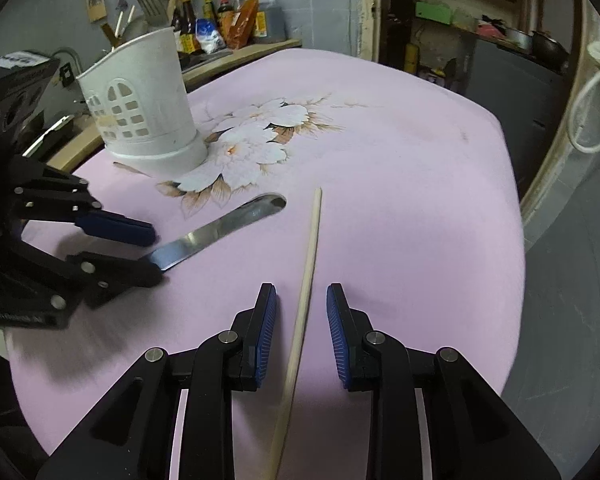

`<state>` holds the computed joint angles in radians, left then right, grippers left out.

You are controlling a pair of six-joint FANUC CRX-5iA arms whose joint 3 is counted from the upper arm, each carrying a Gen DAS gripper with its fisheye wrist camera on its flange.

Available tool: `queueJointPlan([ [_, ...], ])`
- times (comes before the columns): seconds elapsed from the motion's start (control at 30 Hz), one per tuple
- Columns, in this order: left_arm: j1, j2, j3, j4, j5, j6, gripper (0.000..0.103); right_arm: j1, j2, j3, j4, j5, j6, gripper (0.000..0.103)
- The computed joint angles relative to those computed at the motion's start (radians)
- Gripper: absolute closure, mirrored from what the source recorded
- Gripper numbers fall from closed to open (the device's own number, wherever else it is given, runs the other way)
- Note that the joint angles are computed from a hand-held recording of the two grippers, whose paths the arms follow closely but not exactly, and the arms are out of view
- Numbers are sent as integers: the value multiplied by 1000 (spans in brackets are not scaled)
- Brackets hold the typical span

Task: Organize utensils
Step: 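Close the left tool on the knife while the right tool grasps the chopstick, then lift the knife with the left tool while the right tool carries the chopstick, both over the caddy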

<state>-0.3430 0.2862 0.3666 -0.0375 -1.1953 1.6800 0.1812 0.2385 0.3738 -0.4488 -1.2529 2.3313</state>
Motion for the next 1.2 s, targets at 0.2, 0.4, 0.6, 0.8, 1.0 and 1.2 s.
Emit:
queueJointPlan([
  [0.2, -5, 67, 93, -19, -67, -49, 78, 20, 67, 88, 32, -74, 1, 81],
  [0.4, -14, 123, 169, -35, -109, -71, 86, 32, 91, 118, 43, -106, -20, 94],
  [0.6, 2, 47, 51, -9, 11, 2, 90, -13, 106, 149, -39, -138, -76, 100],
  [0.8, 18, -88, -144, 33, 209, 61, 90, -91, 35, 69, -207, -80, -36, 100],
  [1.0, 0, -216, -277, -37, 419, 173, 90, -169, -54, -18, -417, 10, 88, 100],
  [1.2, -75, -308, -311, -316, 544, 461, 90, -227, -147, -116, -647, 122, 278, 100],
])
